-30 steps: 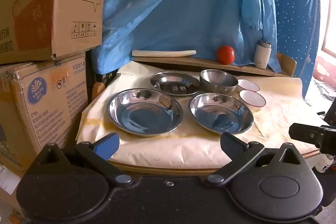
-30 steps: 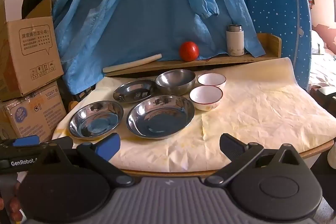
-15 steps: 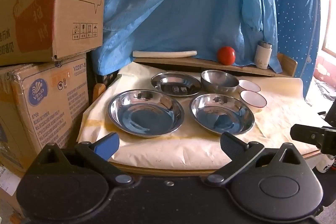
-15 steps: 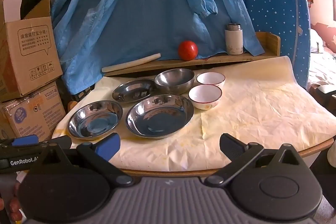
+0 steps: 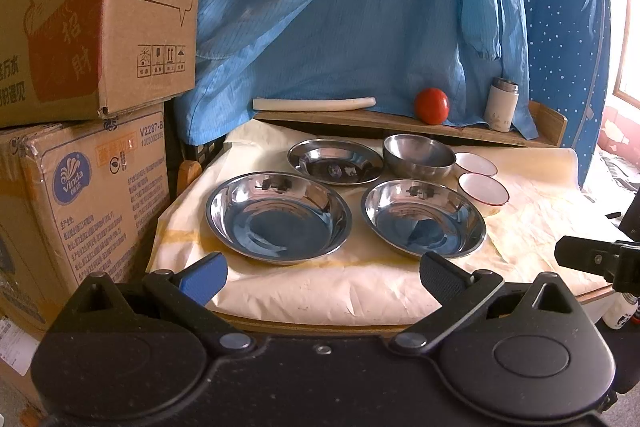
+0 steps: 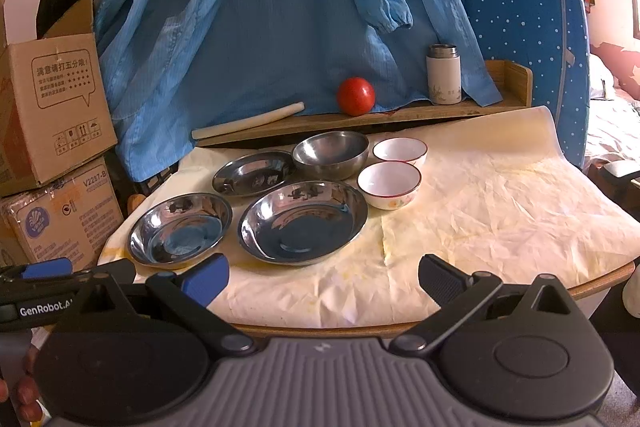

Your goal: Organize plates and bowls

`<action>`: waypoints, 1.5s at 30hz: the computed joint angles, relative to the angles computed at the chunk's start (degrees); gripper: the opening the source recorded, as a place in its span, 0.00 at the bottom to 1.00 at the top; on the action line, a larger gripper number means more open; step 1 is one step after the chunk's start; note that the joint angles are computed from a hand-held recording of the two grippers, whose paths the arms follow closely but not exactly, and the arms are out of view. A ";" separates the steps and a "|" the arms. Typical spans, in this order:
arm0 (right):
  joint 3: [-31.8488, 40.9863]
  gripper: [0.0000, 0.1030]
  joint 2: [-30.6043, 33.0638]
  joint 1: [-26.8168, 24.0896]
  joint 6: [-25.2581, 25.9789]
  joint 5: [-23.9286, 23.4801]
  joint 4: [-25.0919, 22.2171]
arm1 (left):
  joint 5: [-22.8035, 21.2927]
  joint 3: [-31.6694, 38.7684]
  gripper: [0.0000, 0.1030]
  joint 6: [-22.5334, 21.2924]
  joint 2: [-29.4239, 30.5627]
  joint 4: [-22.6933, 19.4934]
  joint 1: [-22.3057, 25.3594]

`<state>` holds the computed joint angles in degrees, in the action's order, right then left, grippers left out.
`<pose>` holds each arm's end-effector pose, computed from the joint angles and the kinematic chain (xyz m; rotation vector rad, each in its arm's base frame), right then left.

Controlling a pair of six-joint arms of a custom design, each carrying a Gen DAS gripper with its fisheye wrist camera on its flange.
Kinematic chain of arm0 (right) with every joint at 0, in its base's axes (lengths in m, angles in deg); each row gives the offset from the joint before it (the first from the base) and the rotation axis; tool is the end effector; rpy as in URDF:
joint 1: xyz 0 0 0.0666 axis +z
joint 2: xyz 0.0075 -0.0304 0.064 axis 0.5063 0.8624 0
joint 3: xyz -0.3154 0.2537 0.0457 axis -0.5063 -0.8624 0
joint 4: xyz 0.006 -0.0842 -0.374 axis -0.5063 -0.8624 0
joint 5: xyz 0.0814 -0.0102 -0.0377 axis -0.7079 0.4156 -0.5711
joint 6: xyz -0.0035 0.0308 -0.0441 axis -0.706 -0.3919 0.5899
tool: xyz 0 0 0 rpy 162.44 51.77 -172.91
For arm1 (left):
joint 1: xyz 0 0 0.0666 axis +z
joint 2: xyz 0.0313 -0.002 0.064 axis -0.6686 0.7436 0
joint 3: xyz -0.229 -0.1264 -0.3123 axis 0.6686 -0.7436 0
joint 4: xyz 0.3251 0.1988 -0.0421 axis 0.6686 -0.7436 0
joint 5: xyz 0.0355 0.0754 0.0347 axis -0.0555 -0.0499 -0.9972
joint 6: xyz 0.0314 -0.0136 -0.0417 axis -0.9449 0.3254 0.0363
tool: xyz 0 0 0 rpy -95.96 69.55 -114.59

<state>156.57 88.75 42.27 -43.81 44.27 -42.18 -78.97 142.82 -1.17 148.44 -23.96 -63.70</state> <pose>0.5075 0.1059 0.3809 0.0085 2.0961 0.2506 0.4997 -0.1879 0.3912 -0.0630 2.1283 -0.0408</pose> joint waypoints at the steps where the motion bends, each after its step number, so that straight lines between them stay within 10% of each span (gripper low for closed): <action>1: -0.02 1.00 -0.02 -0.03 0.03 -0.02 0.00 | 0.03 0.05 0.99 0.00 0.01 -0.08 0.00; 45: 2.07 1.00 1.85 0.01 -0.20 0.03 -0.65 | 1.71 0.97 0.99 -0.21 1.94 0.53 1.18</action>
